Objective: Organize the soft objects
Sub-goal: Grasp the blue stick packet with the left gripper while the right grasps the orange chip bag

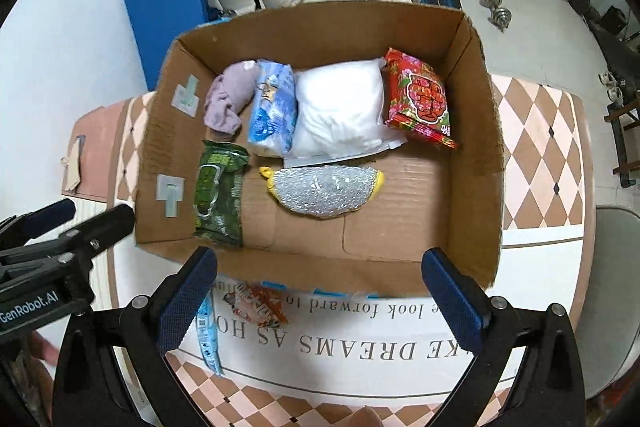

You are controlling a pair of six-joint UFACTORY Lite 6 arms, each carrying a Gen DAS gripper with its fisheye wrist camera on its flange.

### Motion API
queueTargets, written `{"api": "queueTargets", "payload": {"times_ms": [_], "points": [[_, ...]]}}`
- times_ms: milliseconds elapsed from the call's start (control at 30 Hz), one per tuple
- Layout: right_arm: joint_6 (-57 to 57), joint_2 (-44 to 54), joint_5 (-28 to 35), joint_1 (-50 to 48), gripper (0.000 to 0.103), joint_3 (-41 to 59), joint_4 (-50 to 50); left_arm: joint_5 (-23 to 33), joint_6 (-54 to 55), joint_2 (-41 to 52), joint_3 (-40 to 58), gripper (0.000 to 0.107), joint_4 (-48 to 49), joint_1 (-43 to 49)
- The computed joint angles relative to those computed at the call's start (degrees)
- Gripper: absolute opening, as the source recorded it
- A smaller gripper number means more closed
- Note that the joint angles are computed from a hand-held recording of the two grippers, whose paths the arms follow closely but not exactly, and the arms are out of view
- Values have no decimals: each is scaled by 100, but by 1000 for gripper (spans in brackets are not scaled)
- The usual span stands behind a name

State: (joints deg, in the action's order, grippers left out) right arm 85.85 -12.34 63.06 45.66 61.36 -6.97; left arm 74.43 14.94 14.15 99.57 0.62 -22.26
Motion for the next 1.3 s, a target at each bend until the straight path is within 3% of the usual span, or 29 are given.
{"api": "queueTargets", "payload": {"times_ms": [100,200,367,433,533,600,667,767,900,967,1033,1100,1167,1233,1300], "points": [[466,-3,199,429,103,206,-216,-217,27,-474,-386,91,32,111],[870,81,14,761,103,195,-265,-588,126,-1083,-1140,91,211,325],[2082,489,-266,1913,103,94,-571,-1507,665,-2247,-3341,91,578,1263],[2422,706,-856,2274,103,-159,-477,-1743,982,-2304,-4150,91,663,1740],[2772,1070,-2241,2532,103,-715,-200,-2153,1018,-1975,-4975,80,919,2161],[2756,1394,-3095,2530,103,-985,61,-2428,949,-1713,-5328,79,1061,2261],[2771,1684,-3538,2506,102,-1043,91,-2716,854,-1412,-5637,70,1138,2218],[2870,2006,-3899,2418,101,-1016,-41,-3089,598,-952,-5855,66,1298,2022],[2738,2417,-4207,2156,99,-880,-100,-3270,507,-733,-5877,47,1297,1915],[2427,2602,-4309,1963,93,-800,97,-3091,730,-599,-5733,31,1048,1998],[2170,2764,-4435,1779,86,-775,289,-3080,707,-629,-5745,23,1051,2014],[1785,2918,-4570,1628,83,-760,646,-3118,664,-748,-5866,20,1102,1978],[1446,3129,-4575,1530,73,-630,925,-3067,554,-985,-5999,17,1152,1820],[1543,3274,-4415,1515,53,-452,814,-3046,595,-1124,-6092,15,1150,1861],[1422,3291,-4383,1516,49,-406,913,-2890,736,-1196,-6070,14,994,1956]]}}
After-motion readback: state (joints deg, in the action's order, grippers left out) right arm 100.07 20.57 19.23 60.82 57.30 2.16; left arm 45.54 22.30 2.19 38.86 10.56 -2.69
